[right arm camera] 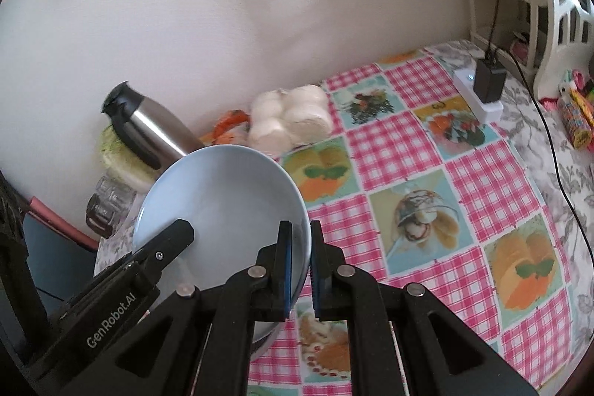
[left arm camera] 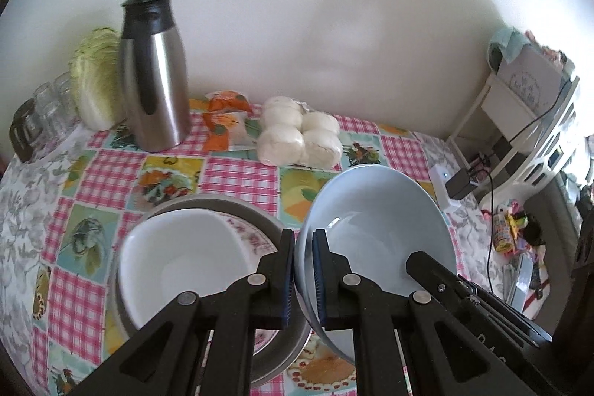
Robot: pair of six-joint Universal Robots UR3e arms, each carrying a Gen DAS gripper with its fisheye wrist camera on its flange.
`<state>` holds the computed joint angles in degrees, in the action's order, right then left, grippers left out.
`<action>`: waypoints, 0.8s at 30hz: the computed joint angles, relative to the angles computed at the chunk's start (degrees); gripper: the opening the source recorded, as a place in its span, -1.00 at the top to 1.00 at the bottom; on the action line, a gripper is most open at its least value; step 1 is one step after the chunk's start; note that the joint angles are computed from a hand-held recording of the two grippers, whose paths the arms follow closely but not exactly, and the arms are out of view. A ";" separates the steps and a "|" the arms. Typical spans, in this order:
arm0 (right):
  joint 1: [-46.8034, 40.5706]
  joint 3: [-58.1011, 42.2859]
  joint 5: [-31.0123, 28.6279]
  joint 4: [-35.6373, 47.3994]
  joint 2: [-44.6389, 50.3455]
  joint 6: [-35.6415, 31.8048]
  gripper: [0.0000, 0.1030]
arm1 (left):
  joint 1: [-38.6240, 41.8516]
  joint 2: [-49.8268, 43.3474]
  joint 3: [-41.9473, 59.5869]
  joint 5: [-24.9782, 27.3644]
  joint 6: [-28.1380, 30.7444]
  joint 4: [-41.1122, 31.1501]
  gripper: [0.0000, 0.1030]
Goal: Organize plates and bowls
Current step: 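Lift the round white bowl with both tools over the basin, then lower the round white bowl into the basin and open both tools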
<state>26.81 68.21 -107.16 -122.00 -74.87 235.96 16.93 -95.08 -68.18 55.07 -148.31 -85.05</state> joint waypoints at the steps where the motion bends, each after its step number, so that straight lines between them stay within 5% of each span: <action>1: 0.82 -1.98 -0.61 0.73 1.07 0.20 0.83 | 0.60 0.14 0.16 -0.21 0.33 -0.49 0.77; 17: 7.84 -29.63 -1.92 10.64 18.99 0.26 0.83 | 13.99 1.04 1.43 -2.97 8.14 -7.52 0.78; 24: 8.91 -54.89 -0.26 20.75 33.58 -1.81 0.82 | 16.79 -3.06 5.32 -3.18 8.08 -8.46 0.78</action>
